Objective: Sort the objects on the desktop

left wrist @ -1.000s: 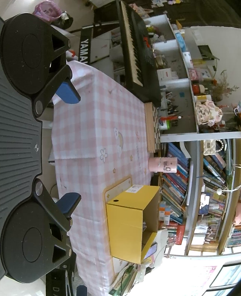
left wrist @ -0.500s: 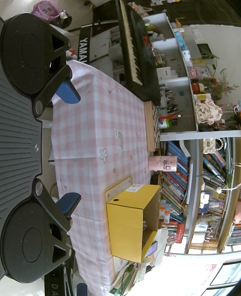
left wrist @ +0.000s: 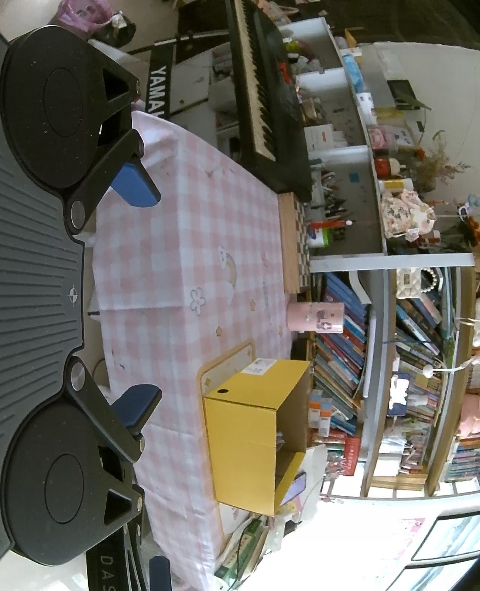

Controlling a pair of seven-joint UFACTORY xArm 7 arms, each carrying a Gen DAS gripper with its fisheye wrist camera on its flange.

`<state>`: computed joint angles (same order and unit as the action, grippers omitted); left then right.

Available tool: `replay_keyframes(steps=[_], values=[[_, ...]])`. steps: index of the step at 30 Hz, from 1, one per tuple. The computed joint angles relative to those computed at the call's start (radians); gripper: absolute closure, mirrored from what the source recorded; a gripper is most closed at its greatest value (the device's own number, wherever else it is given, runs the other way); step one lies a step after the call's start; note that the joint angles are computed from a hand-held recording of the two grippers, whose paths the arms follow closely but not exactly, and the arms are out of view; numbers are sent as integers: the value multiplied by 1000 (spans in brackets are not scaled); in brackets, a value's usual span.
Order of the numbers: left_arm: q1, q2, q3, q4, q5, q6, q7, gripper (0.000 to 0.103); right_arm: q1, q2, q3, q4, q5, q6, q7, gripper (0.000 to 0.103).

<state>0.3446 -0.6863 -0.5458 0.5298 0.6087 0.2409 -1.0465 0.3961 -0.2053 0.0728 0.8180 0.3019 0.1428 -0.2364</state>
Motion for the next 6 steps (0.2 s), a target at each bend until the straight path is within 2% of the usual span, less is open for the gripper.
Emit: replay_keyframes(steps=[6], values=[[3, 6, 6, 2, -1, 9, -1, 0, -16, 12, 14, 10, -28, 11, 27, 2]])
